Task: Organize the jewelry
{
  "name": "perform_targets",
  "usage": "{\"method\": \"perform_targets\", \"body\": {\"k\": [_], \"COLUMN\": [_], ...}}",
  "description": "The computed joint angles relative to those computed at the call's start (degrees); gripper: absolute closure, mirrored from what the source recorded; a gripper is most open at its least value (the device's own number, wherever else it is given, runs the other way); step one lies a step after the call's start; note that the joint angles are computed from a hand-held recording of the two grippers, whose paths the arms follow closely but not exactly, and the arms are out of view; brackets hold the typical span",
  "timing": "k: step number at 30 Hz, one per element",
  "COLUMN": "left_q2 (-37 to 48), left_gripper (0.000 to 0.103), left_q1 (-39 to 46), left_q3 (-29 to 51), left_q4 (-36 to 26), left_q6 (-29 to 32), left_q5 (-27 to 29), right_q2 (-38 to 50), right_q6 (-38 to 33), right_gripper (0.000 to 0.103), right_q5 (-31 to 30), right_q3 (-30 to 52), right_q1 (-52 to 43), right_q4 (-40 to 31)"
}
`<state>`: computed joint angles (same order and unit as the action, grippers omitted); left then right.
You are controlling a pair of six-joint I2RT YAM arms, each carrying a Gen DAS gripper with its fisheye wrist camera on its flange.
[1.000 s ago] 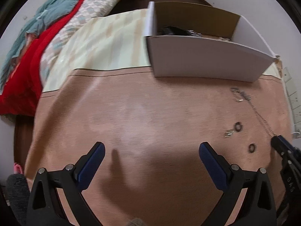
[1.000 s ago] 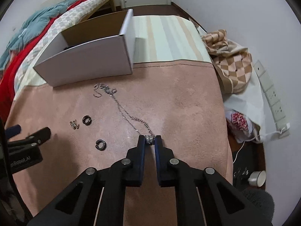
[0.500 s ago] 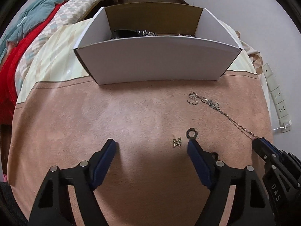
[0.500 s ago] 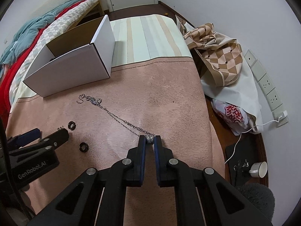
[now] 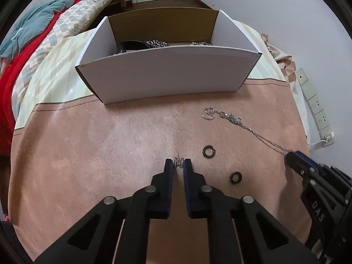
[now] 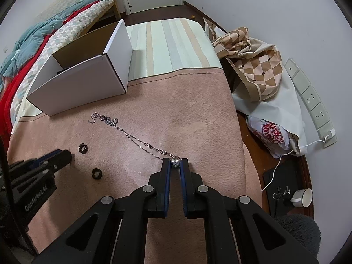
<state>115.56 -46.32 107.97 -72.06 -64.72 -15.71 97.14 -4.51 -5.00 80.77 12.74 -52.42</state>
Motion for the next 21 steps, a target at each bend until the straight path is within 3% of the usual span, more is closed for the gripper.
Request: {"method": "perform_targets", "body": {"k": [11, 21], "left_q2": [-9.24, -14.28], "left_gripper": [0.099, 0.099], "left_q1": [0.47, 3.25], "left_q3": [-5.33, -0.41], "left_q4": [1.44, -3.03], "left_q6": [-0.39, 1.83], "left_q5": [0.73, -0.73], "right_q2": [-1.34, 3.09], "right_q6": [0.20, 0.49], "right_gripper": [0.094, 0.094], "right_q5": [-5.26, -12.53], "right_q3": [7.36, 27.57], "right_q1": [0.10, 0.87], "right_q4": [-5.37, -15.97]}}
